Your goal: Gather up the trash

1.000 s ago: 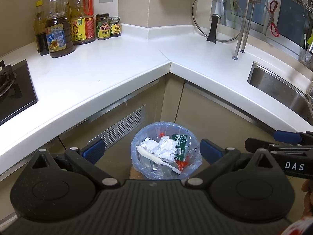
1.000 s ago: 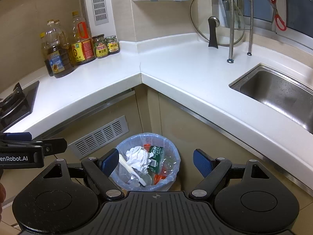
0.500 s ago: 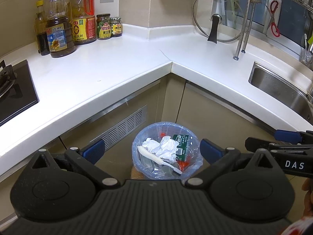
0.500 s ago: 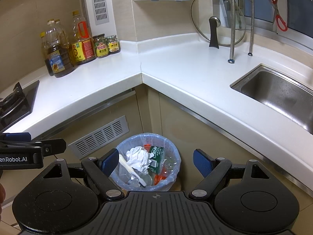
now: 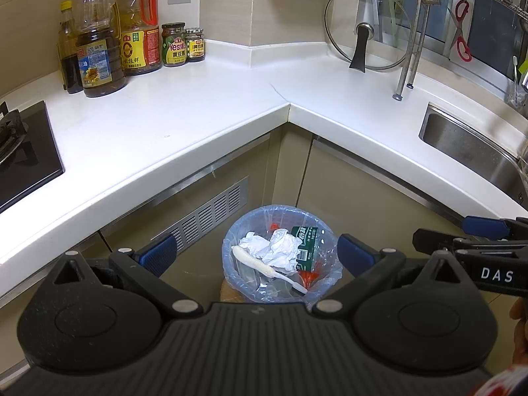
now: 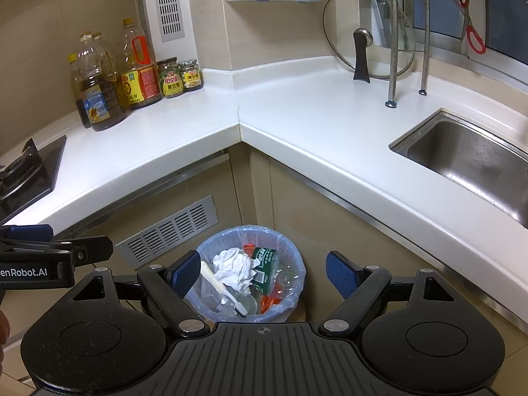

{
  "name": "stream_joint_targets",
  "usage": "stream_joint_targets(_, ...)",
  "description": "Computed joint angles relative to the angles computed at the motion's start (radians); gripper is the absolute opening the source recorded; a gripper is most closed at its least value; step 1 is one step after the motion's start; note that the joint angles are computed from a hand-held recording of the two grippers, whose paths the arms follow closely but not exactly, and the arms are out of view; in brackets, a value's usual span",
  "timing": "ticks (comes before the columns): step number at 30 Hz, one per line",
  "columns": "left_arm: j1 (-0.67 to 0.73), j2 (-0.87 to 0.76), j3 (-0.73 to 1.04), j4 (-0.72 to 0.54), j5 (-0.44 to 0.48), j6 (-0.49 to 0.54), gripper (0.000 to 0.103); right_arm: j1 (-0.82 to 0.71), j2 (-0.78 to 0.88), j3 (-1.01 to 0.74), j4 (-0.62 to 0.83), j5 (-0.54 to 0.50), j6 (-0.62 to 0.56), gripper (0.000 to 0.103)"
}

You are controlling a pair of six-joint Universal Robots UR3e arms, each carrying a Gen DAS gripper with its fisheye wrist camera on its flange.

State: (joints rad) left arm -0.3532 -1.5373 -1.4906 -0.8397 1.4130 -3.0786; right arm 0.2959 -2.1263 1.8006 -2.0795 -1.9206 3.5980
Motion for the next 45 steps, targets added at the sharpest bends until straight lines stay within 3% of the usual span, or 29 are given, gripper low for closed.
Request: stream_joint_targets(45, -0.010, -0.015, 0.000, 0.016, 0.007, -0.009, 0.103, -0.071, -0.024, 0.000, 0.014, 0.050, -0.042, 0.083)
